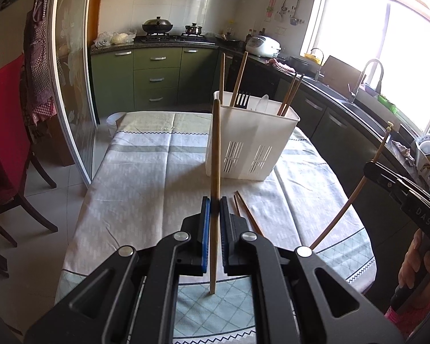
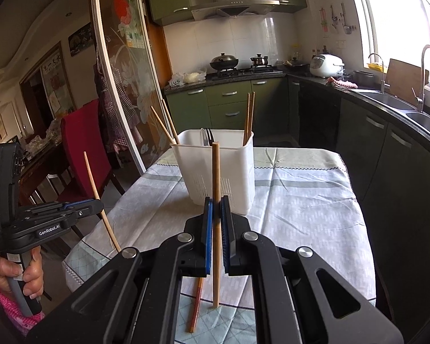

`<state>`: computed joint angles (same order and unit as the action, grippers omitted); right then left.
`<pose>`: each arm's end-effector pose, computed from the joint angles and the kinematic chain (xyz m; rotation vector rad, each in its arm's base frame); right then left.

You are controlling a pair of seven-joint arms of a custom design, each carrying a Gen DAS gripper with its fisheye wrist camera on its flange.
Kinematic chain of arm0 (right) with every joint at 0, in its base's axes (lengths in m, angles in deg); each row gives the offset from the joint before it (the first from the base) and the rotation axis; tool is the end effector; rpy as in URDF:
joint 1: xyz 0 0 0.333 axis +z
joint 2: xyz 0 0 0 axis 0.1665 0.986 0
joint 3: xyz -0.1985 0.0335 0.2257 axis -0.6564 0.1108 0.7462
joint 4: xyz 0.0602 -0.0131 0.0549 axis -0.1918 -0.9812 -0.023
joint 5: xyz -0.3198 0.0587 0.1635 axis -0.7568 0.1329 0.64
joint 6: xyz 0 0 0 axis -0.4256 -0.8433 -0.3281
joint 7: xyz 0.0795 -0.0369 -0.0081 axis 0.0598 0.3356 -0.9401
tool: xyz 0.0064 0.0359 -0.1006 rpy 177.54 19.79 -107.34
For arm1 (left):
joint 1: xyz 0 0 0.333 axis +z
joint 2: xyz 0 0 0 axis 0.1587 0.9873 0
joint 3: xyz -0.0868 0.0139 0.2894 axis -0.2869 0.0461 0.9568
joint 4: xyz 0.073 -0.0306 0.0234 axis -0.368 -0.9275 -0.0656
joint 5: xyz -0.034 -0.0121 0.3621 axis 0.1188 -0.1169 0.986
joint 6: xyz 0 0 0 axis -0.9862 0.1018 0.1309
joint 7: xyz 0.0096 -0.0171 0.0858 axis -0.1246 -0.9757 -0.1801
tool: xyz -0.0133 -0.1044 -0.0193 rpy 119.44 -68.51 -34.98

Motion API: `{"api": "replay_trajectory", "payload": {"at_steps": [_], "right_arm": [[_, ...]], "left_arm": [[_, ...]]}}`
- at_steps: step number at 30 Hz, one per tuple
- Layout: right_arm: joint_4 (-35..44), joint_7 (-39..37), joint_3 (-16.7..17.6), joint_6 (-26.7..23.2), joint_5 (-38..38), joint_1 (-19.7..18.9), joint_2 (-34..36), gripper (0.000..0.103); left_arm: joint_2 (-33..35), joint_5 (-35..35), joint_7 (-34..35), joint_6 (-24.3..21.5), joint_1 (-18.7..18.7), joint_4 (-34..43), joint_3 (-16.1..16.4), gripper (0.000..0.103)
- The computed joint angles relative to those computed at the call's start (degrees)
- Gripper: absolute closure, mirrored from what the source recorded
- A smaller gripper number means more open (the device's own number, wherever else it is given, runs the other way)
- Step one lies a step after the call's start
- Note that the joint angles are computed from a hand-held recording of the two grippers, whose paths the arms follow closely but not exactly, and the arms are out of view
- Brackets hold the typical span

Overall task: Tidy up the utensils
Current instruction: 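Lift the chopstick upright with the left gripper while the right gripper lifts its chopstick, then lower both chopsticks into the white caddy and open both grippers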

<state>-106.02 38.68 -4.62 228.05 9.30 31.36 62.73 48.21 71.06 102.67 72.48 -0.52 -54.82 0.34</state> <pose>0.6406 0.2063 0.5018 -1.5813 1.5623 -0.6512 0.6856 -0.2346 0.4925 -1.5628 2.0783 -1.0486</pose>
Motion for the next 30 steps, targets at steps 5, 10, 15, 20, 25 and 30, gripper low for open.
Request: {"api": "replay_trajectory", "payload": {"at_steps": [5, 10, 15, 20, 25, 30], "right_arm": [[-0.7, -0.4, 0.2, 0.3, 0.3, -0.2, -0.2, 0.097], [-1.1, -0.6, 0.0, 0.9, 0.6, -0.3, -0.7, 0.097], [-0.1, -1.5, 0.4, 1.6, 1.3, -1.0, -0.8, 0.097], [2.6, -2.6, 0.8, 1.8, 2.3, -1.7, -0.5, 0.097], [8.0, -2.9, -0.4, 1.5, 2.2, -1.3, 1.0, 0.096], [17.1, -4.6, 0.0, -0.9, 2.4, -2.2, 4.5, 0.097]], "left_arm": [[0.0, 0.9, -0.3, 0.1, -0.6, 0.1, 0.4, 0.096], [0.1, 1.6, 0.0, -0.4, -0.9, 0.9, 0.5, 0.096], [0.8, 1.7, 0.9, -1.1, -1.0, 3.6, 0.1, 0.096], [2.8, 1.2, 2.2, -2.7, -1.2, 8.9, -0.5, 0.096], [6.8, 1.1, 3.6, -5.9, -2.4, 18.7, -0.7, 0.096], [13.2, 1.8, 4.7, -10.6, -4.9, 33.6, -0.1, 0.096]]}}
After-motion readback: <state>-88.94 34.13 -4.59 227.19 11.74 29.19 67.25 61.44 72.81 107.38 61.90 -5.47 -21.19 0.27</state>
